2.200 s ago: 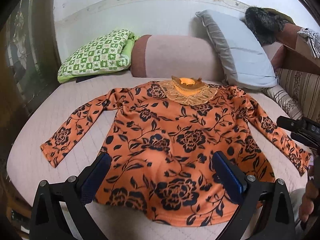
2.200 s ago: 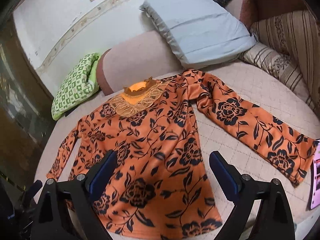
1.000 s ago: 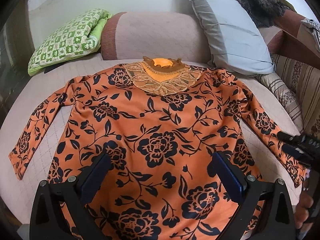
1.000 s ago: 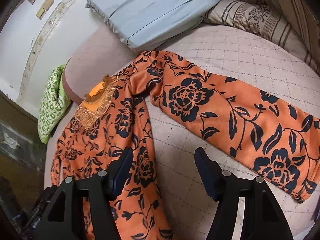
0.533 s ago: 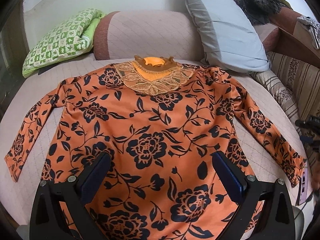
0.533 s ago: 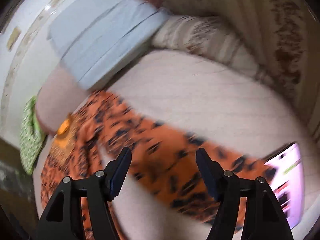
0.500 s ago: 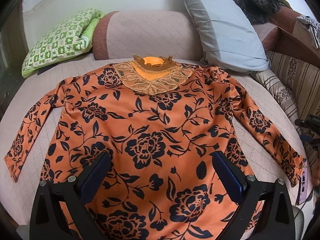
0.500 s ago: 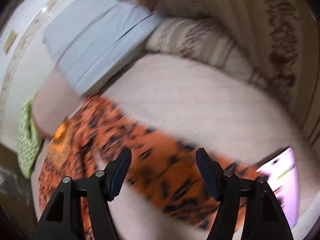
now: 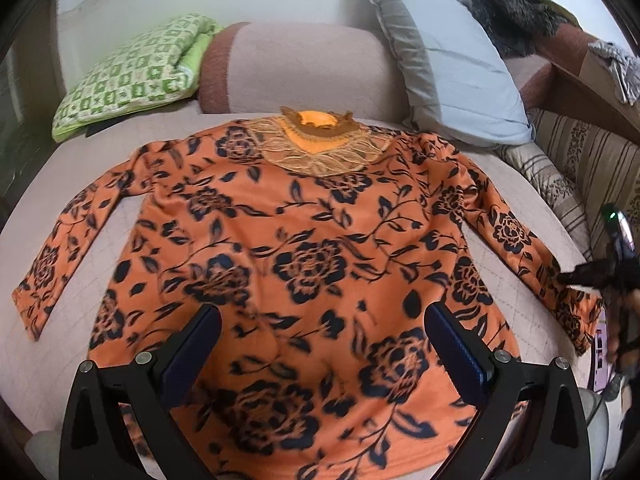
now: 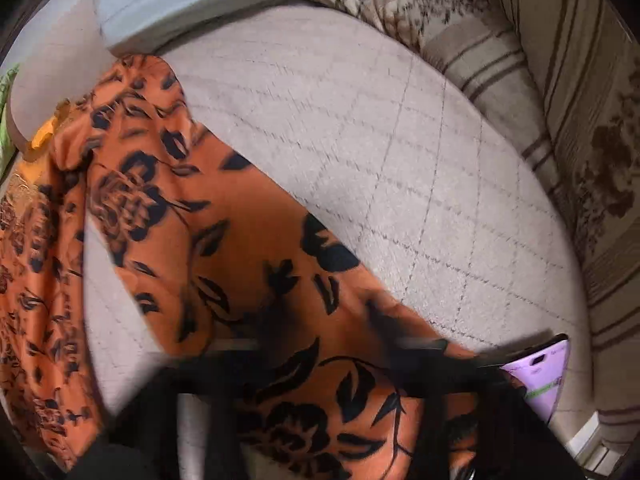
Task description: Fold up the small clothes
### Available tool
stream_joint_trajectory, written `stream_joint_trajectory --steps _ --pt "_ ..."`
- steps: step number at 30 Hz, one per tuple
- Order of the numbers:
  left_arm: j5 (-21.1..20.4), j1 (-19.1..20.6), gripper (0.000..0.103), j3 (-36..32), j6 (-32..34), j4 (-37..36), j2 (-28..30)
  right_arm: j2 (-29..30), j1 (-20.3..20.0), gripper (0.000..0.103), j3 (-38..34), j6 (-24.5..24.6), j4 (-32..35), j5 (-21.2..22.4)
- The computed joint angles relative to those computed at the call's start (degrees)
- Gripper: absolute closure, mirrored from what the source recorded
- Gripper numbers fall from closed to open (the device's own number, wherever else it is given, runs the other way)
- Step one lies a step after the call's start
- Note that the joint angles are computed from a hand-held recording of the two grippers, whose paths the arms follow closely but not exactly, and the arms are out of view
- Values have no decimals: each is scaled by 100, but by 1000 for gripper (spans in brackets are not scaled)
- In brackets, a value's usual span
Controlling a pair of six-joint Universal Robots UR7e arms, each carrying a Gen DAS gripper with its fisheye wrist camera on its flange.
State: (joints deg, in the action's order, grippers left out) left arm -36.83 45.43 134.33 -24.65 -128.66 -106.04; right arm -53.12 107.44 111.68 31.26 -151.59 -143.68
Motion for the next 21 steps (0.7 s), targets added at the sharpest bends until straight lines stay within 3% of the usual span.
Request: stream_joint_trajectory --steps 5,12,17,21 --pt "-64 65 1 13 -253 340 -579 21 806 99 -154 -387 -756 178" --pt "-263 461 1 -210 -270 329 -787 1204 1817 99 -1535 -890 -961 993" --pt "-70 669 1 -435 -460 735 -1103 2472 1944 99 -2843 -1306 -660 1960" --pt "-132 1104 1 -612 -397 722 -1175 3360 1719 93 -3572 -1589 -505 3207"
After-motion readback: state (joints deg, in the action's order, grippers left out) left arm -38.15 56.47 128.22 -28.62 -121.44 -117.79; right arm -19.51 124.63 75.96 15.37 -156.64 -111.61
